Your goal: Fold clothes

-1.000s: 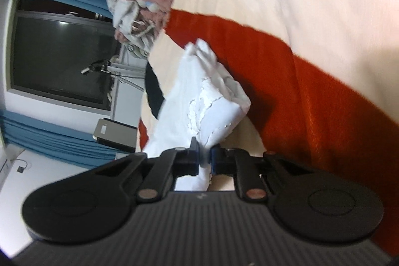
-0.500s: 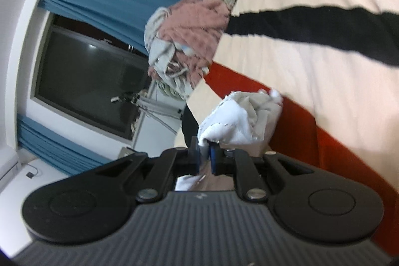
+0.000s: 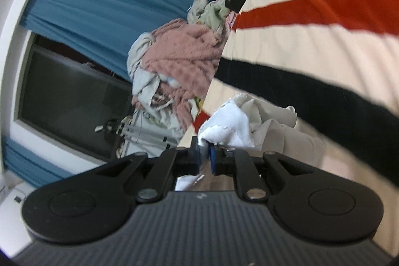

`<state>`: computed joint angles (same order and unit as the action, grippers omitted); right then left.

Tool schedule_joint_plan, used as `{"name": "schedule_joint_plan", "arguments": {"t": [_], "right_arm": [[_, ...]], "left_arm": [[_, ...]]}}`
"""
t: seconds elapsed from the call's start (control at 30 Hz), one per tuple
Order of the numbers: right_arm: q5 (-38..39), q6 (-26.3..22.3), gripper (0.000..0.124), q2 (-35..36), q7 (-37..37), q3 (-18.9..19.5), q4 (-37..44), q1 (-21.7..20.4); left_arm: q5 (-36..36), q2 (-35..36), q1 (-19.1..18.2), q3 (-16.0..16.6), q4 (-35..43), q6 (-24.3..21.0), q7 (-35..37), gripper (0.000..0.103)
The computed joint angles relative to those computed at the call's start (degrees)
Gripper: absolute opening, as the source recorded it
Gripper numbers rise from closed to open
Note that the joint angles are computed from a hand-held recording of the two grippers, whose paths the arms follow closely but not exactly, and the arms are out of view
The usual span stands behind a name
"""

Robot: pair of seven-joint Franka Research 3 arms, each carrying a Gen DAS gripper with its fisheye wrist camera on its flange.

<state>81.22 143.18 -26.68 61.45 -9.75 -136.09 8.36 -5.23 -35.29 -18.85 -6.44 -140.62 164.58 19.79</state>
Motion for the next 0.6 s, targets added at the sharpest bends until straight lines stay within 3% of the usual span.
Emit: {"name": "schedule_joint_plan", "arguments": {"t": [0.13,0.23,0.33,0.4,0.53,0.6], "right_arm": [[-0.39,-0.07,0.011,12.13,0.4,0.44,15.65,0.09],[4.87,2.22,0.011,18.74,-6.56,1.7,24.91,-0.59],[9.21,4.32,0.011,23.33,-14.24,3.5,29.9,-1.92],[10.81,4.25,0.011,25.32,-16.89,4.51,29.57,-2.99],[8.78,5.37,0.011,27.69,-19.42,6.46,24.18,-4.32],[6.02,5.78,0.011,28.29,-18.64,7.1,20.27,-4.63]], "left_arm": [[-0.72,16.48,-1.73,4.62,17.87,0.21,10.58,0.014],[-1.7,27.4,-0.94,5.12,29.38,5.02,19.71,0.014],[6.02,35.39,2.66,2.52,36.73,6.53,18.64,0.014],[12.31,38.02,3.98,1.69,36.61,7.59,15.28,0.014],[18.01,39.52,6.2,-0.34,28.6,10.21,13.54,0.014],[13.37,38.2,8.32,-3.03,21.52,12.1,17.01,0.013]]}}
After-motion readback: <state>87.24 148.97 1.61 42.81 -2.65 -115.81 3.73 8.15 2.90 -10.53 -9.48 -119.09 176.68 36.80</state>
